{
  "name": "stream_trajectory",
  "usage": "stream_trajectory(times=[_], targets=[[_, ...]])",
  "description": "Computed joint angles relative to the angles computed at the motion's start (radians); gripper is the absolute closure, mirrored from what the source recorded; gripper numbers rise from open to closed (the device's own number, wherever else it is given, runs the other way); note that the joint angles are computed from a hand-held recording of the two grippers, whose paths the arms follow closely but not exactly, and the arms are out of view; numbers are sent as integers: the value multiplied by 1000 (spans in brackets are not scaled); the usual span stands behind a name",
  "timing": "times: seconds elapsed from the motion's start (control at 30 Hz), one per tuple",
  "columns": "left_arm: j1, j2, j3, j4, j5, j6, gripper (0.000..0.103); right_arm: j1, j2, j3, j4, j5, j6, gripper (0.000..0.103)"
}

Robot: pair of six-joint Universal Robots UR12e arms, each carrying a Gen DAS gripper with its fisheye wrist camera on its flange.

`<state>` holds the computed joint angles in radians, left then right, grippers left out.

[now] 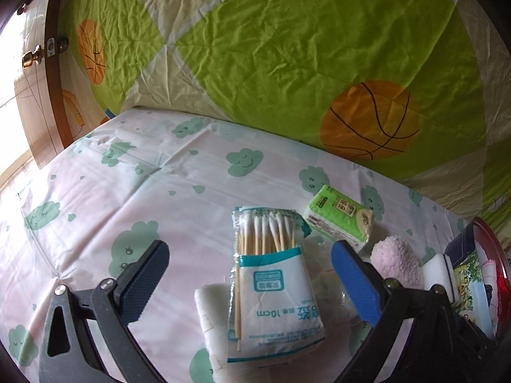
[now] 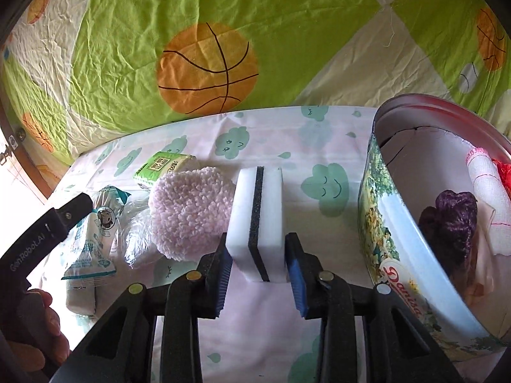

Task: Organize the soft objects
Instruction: 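Grasp the white sponge with the right gripper while the left gripper grasps the cotton-swab pack, then carry the sponge and swab pack over the tin box and release both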

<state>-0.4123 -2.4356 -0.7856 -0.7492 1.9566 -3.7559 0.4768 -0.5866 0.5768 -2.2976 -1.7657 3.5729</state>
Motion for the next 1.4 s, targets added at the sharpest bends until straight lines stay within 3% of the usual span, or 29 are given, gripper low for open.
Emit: stream_trajectory(times=[0.13,0.2,0.23,0.33,0.37,0.4,0.5,0.6,0.7,0.83,1.03,1.27,1.4], targets=[[0,-33,73,-111,-15,-25,4,-6,-11,26,-28,25,12,74],[6,-34,77,-136,-54,-23,34,-8,-16,39,-51,39,17,75],[7,-34,75,-145,-63,-18,35,-9,-19,47,-67,43,20,75],[12,-9,22,-88,-78,-25,41,-9,-39,94,-142,51,20,75],[15,-2,5,-67,-88,-34,47,-9,-46,109,-167,52,17,75],[17,3,-6,-51,-89,-35,59,-8,-52,123,-191,47,14,75],[22,22,-49,22,-114,-51,68,-3,-69,164,-271,37,-1,75],[28,57,-131,195,-144,-99,69,0,-87,211,-370,45,-31,75],[22,78,-187,351,-98,-92,69,7,-96,237,-449,31,-49,75],[17,87,-222,480,-66,-84,69,5,-111,273,-550,40,-53,76],[3,79,-214,544,-33,-25,69,1,-119,293,-659,86,-60,76],[-10,70,-201,556,-6,11,69,24,-121,300,-689,-18,-156,76],[-18,63,-190,556,0,25,69,23,-137,330,-729,-34,-190,76]])
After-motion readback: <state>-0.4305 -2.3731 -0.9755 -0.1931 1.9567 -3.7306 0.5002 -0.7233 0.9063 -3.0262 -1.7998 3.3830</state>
